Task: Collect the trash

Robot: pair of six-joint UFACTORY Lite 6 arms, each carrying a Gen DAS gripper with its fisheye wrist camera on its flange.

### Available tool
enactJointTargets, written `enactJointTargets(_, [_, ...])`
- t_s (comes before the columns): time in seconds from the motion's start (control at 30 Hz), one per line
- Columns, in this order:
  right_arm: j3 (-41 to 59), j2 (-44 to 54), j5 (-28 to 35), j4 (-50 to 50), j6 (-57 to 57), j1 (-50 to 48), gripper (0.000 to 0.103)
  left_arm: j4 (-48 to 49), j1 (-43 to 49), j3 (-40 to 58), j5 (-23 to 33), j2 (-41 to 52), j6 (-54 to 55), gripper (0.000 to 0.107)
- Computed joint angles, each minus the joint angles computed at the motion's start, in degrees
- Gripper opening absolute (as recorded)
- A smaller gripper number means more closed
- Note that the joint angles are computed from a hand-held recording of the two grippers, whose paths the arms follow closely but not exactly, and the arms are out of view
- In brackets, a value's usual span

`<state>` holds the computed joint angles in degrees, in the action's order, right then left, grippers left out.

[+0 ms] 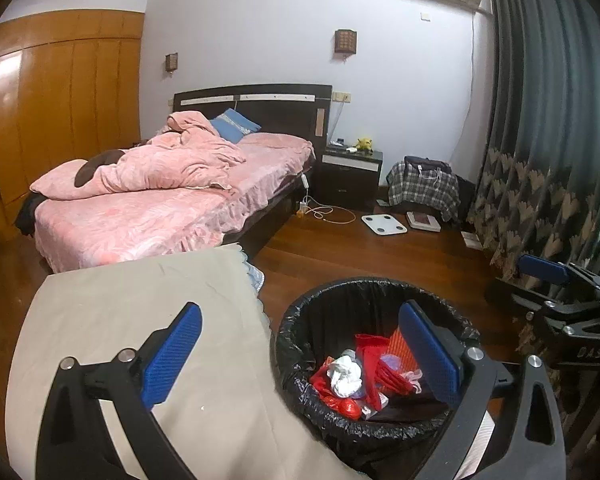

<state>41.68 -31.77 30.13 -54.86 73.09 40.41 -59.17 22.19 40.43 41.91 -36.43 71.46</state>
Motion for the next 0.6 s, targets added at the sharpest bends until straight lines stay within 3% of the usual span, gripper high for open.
enactJointTargets(0.6, [3.2, 2.3, 4.5, -3.5, 3.5, 6.2, 0.098, -1.2, 9.6, 0.3, 7.3, -3.3, 1.0, 0.097])
